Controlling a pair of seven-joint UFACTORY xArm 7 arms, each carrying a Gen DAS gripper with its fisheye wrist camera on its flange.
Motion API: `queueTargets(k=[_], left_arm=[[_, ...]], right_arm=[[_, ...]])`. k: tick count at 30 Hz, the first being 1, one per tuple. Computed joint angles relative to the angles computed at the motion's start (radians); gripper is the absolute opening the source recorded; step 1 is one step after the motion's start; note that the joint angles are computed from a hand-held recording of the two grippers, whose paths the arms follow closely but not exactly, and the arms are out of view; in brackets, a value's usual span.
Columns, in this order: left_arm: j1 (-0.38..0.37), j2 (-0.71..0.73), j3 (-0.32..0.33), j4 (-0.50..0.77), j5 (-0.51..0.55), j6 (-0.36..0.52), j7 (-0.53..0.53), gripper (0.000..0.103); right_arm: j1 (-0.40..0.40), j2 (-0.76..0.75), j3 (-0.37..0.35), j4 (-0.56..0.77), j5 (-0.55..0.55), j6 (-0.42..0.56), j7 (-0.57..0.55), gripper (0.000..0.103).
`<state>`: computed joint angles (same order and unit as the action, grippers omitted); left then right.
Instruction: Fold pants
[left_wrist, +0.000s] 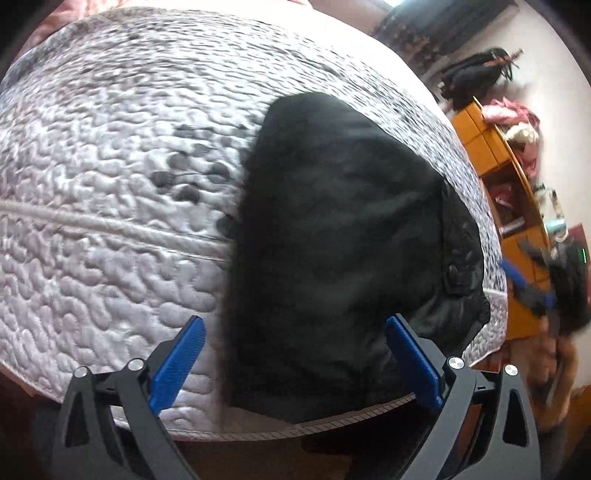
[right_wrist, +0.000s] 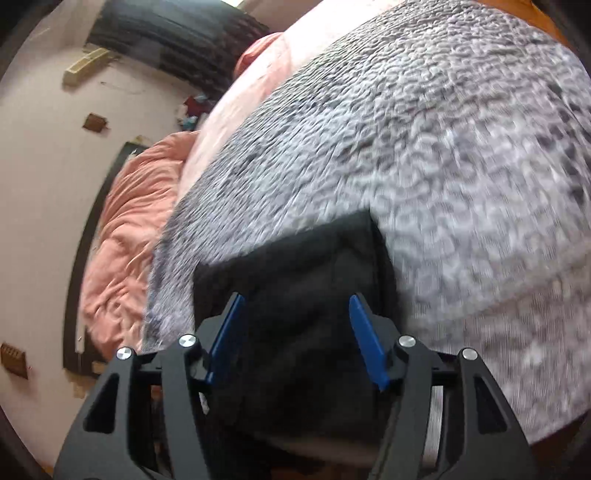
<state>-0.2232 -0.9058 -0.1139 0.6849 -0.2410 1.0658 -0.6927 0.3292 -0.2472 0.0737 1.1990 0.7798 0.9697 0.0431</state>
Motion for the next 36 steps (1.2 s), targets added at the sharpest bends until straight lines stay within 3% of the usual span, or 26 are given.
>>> queueTargets(k=[3, 7, 10, 11, 13, 14, 19, 28, 36], left_arm=[[0.009, -0.035, 0.018, -0.025, -0.010, 0.009, -0.011, 0.099], [0.009, -0.069, 0.028, -0.049, -0.019, 0.027, -0.011, 0.099], [0.013, -0.108, 0.055, -0.065, -0.038, 0.036, -0.008, 0.099], [0.016, -0.116, 0.067, -0.066, -0.040, 0.036, 0.003, 0.099], [0.021, -0.128, 0.099, -0.074, -0.055, 0.018, 0.030, 0.099], [0.021, -0.125, 0.123, -0.079, -0.073, 0.002, 0.046, 0.099], [0.000, -0.043, 0.240, -0.082, -0.187, -0.083, 0.181, 0.099], [-0.070, 0.170, 0.393, -0.025, -0.458, -0.130, 0.496, 0.099], [-0.056, 0.279, 0.418, -0.019, -0.662, -0.116, 0.669, 0.099]], right_arm=[[0.014, -0.106, -0.001, -0.113, 0.013, 0.025, 0.001, 0.060], [-0.012, -0.119, 0.040, -0.198, -0.111, 0.046, 0.084, 0.061], [0.021, -0.149, -0.013, -0.239, -0.053, 0.055, 0.061, 0.063], [0.027, -0.172, -0.031, -0.250, -0.014, 0.043, 0.031, 0.066], [0.027, -0.198, -0.061, -0.257, 0.035, 0.035, 0.000, 0.089], [0.024, -0.202, -0.077, -0.255, 0.054, 0.040, -0.010, 0.092], [-0.003, -0.127, -0.138, -0.208, 0.147, 0.155, -0.049, 0.096], [-0.075, 0.011, -0.098, -0.141, 0.256, 0.249, -0.106, 0.099], [-0.109, 0.123, -0.046, -0.051, 0.279, 0.277, -0.133, 0.100]])
